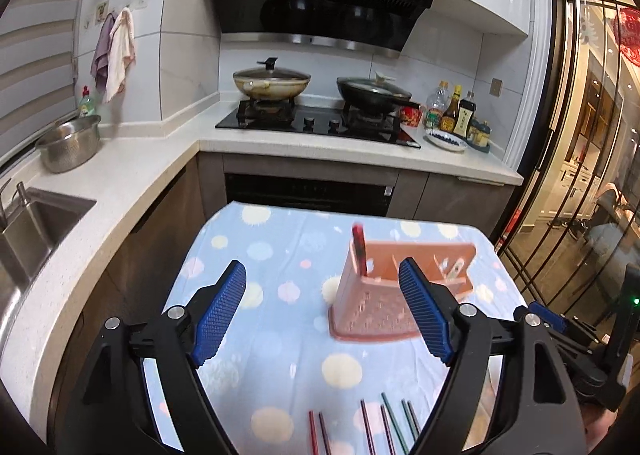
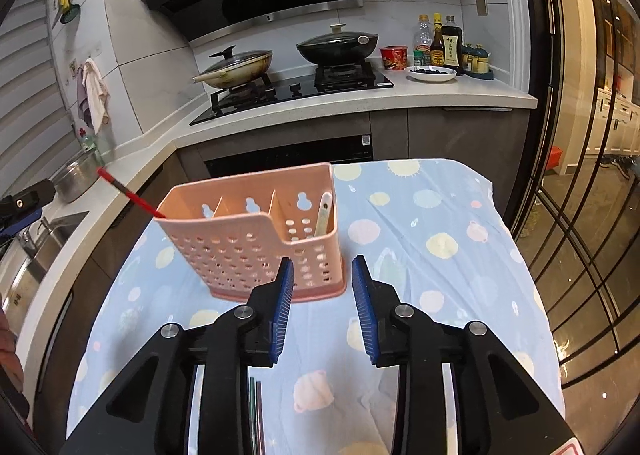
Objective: Organize utensils
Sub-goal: 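Withdraw both open tools back toward the remaining utensils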
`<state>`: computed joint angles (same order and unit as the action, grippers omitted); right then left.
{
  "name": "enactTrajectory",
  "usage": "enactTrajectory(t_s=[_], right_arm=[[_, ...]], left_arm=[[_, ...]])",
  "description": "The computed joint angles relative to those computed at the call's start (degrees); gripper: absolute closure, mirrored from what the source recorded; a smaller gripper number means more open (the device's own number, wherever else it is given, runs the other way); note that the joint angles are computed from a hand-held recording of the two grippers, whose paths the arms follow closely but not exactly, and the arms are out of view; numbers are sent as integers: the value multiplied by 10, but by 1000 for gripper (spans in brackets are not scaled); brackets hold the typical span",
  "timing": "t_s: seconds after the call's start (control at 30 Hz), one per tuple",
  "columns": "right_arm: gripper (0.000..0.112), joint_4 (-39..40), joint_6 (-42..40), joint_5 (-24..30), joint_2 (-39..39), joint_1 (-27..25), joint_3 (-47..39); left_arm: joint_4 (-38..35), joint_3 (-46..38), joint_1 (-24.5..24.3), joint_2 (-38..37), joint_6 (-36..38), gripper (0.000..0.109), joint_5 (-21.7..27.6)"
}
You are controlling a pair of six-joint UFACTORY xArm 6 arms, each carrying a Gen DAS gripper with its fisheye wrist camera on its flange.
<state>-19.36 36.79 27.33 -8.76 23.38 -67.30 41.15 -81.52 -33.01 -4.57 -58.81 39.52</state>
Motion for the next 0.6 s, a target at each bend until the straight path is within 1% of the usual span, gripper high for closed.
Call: enactTrajectory(t_s=[0.13,0.23,0.3,0.37,0.5,0.6], right_arm=[[81,-19,22,13,-57,23,68],[81,-27,38,25,-100,42,119],[81,-26,45,35,-126,55,149],[81,-19,51,44,-152,67,177],[81,-26,78,66,-202,97,230],[81,-34,102,84,-235,124,268]], left_arm=[[11,80,-17,-55,-27,31,13],[-4,136,-28,-91,-40,31,23],[-18,167,-36,-110,-40,31,39],[-39,202,-44,-131,-37,31,45],[-38,262,-80,-170,-50,31,73],[-59,301,-102,-194,-55,31,79]])
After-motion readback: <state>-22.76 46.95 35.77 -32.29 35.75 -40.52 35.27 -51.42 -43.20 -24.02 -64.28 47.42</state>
